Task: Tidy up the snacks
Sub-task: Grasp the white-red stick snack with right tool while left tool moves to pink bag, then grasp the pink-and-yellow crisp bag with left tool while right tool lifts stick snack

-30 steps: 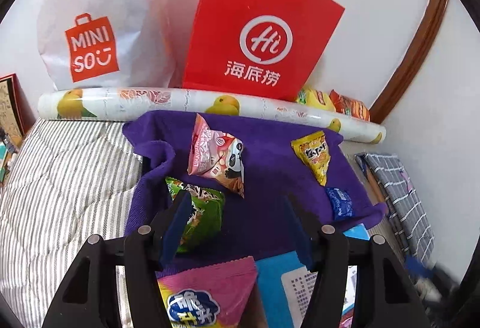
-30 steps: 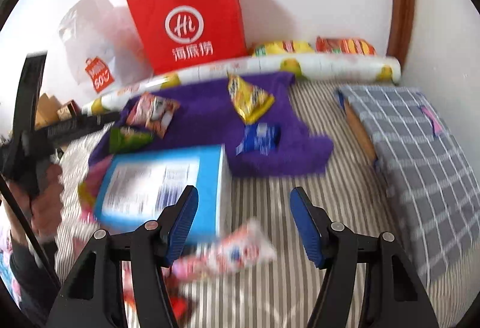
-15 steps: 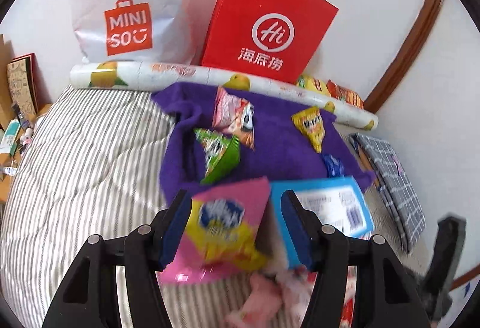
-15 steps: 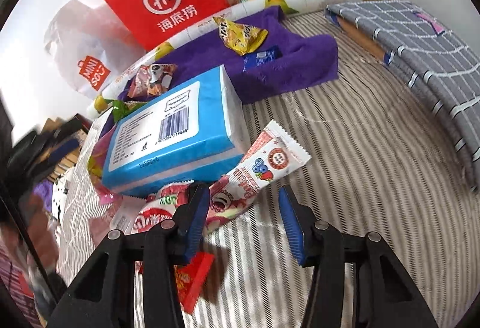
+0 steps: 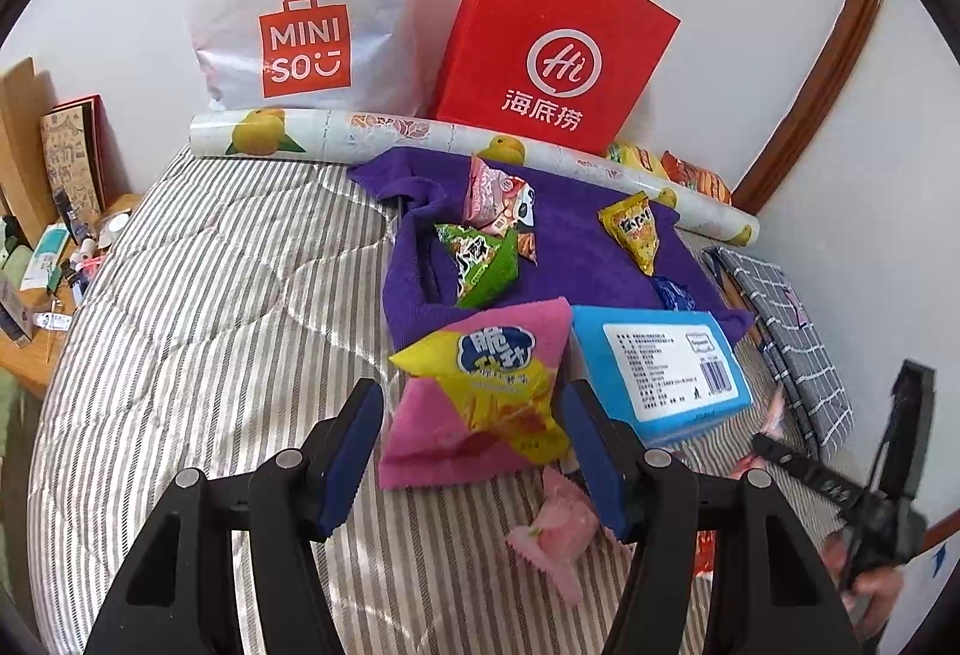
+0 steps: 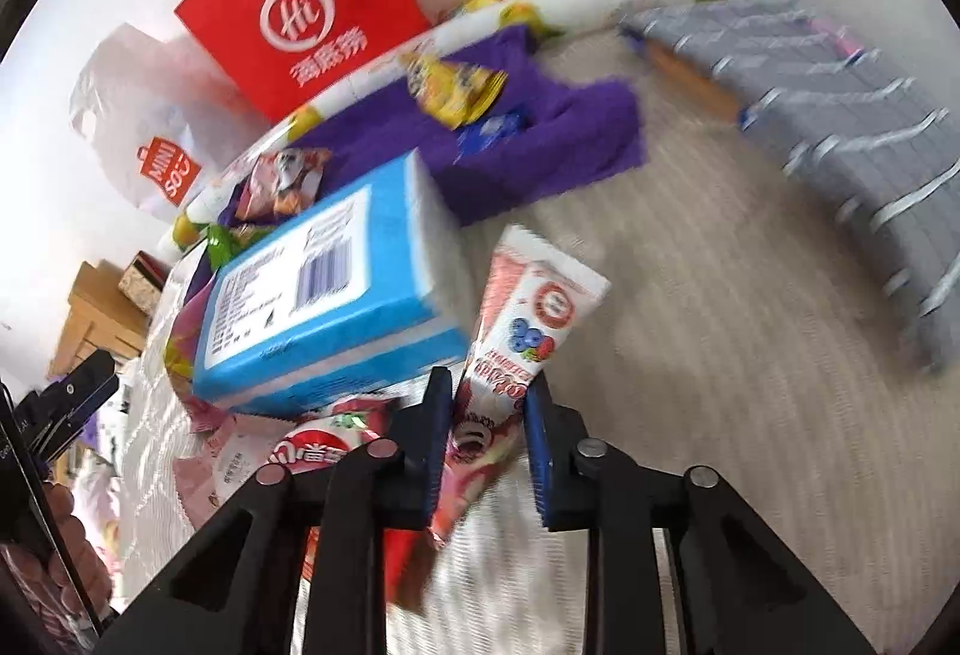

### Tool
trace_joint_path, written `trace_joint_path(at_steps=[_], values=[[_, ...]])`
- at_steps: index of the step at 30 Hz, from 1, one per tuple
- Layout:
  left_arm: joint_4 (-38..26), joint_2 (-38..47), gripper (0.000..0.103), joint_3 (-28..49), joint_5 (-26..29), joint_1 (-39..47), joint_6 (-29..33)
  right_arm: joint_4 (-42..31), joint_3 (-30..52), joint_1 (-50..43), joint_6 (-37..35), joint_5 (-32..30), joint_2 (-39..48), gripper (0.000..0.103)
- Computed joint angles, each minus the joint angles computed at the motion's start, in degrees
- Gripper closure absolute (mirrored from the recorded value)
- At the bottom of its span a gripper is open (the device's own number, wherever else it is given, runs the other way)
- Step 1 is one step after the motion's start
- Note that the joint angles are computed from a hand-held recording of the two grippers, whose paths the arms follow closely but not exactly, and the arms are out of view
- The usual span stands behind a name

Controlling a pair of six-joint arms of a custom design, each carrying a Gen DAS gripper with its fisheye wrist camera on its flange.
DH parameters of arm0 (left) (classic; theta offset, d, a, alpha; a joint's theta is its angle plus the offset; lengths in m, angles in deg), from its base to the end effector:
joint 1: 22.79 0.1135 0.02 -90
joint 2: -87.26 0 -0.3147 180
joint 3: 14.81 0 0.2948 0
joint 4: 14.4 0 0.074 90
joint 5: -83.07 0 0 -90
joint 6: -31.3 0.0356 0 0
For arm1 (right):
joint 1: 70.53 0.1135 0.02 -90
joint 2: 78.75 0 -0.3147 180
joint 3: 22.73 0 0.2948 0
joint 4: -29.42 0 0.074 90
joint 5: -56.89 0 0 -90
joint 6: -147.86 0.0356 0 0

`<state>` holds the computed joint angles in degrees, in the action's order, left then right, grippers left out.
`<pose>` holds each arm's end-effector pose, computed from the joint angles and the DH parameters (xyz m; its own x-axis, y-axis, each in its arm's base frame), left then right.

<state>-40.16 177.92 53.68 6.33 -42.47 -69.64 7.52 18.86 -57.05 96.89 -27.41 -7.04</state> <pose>0.3451 -0.1321 0.2363 -0.7759 0.0813 -0.6255 0.3313 0.8965 -0.2943 0.2377 0.0533 0.1781 -0.7041 0.4756 -0.5273 0.3487 0.8785 0.3267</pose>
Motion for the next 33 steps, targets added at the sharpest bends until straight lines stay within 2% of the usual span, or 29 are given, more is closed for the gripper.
trace_joint_path(at_steps=[4,7,12,14,15,17,18,19,21,23,26,28,30,33], values=[[-0.30,-1.25,0.042,-1.47,-0.85,-0.62,0.78,-9.53,1.61,-2.61,-10.82,-1.30,-6.15,0.080],[-0.18,-1.18,0.042,-2.05,-0.19,-0.53,-0.26,-14.42,2.84,-4.29,-17.53,-3.76,-5.05,0.080],[-1.12,-0.30,0.042,-2.03,1.45,-0.23,-1.98,-9.15,0.10,-3.32,-17.04,-3.44,-0.80,0.072],[-1.05,-0.58,0.042,-2.37,0.73,-0.45,-1.95,-5.73,-2.46,-0.91,-15.40,-0.75,-1.51,0.066],[-1.06,-0.65,0.042,-2.48,0.48,-0.55,-1.94,-4.25,-3.85,0.43,-14.64,0.43,-2.56,0.058],[-1.18,-0.43,0.042,-2.45,0.24,-0.83,-2.24,-2.50,-5.13,3.54,-12.96,3.87,-2.98,0.056],[-1.17,-0.24,0.042,-2.34,0.30,-0.94,-2.27,-2.28,-5.25,5.26,-12.21,6.34,-2.59,0.060],[-1.14,0.00,0.042,-2.27,0.20,-1.17,-2.16,-2.28,-5.30,7.65,-11.58,10.10,-2.17,0.073],[-1.15,0.53,0.042,-2.03,-0.26,-1.57,-2.04,-0.26,-6.30,7.96,-12.82,10.26,-2.77,0.082],[-0.78,1.05,0.042,-1.87,-0.50,-1.83,-1.92,2.05,-7.10,4.60,-14.16,6.76,-3.81,0.084],[-0.52,2.29,0.042,-0.92,0.52,-1.83,-1.79,3.41,-6.97,1.82,-16.54,8.60,-4.07,0.084],[-0.10,3.55,0.042,0.23,1.16,-1.95,-2.45,5.10,-6.75,-0.28,-18.08,7.50,-2.46,0.084],[0.43,4.91,0.033,1.41,0.99,-2.35,-2.66,6.95,-7.23,-1.98,-19.15,5.85,-1.01,0.084],[0.23,7.72,0.030,3.84,-0.91,-3.46,-2.64,9.15,-8.02,-2.47,-20.07,4.90,-1.20,0.084]])
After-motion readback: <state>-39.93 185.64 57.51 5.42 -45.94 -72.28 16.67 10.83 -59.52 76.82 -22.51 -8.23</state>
